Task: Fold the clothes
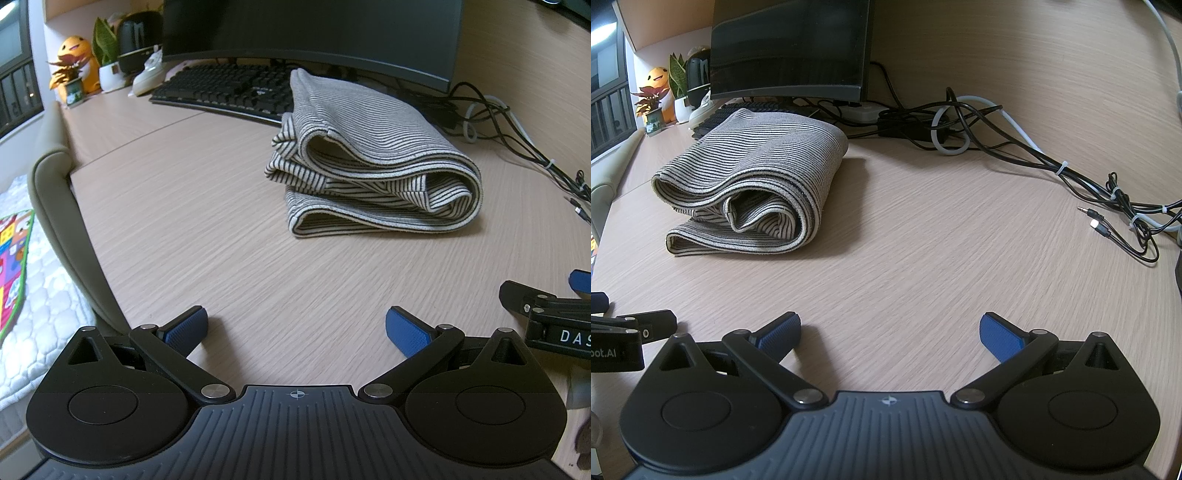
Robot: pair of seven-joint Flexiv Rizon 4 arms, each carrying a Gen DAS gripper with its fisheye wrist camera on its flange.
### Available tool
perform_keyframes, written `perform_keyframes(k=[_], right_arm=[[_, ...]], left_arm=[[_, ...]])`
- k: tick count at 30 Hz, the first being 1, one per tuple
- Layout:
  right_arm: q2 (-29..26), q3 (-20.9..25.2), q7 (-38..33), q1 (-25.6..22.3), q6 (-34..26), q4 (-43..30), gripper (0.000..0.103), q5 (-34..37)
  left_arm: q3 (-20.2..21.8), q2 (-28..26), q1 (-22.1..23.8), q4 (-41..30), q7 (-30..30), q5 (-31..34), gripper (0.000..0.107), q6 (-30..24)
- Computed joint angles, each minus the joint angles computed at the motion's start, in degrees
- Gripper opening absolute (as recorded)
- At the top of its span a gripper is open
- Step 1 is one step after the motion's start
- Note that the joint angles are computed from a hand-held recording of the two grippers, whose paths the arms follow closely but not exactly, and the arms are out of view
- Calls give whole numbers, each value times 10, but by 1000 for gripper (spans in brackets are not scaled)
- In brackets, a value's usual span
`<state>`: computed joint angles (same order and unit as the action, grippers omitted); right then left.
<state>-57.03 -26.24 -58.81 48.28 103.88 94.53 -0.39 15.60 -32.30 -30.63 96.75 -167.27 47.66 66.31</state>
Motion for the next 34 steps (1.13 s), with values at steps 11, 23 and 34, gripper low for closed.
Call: perform_keyframes(k=[11,23,34], right_arm=[[0,0,-2,-1,0,-1,103,1],[-1,-1,0,1,-1,-2,103,1],[0,1,-1,-1,-2,-1,103,-2]], left_arm=[[-1,0,1,0,1,1,103,2],[-3,1,5,2,13,-8,103,4],[-5,1,11,4,35,-23,103,9]])
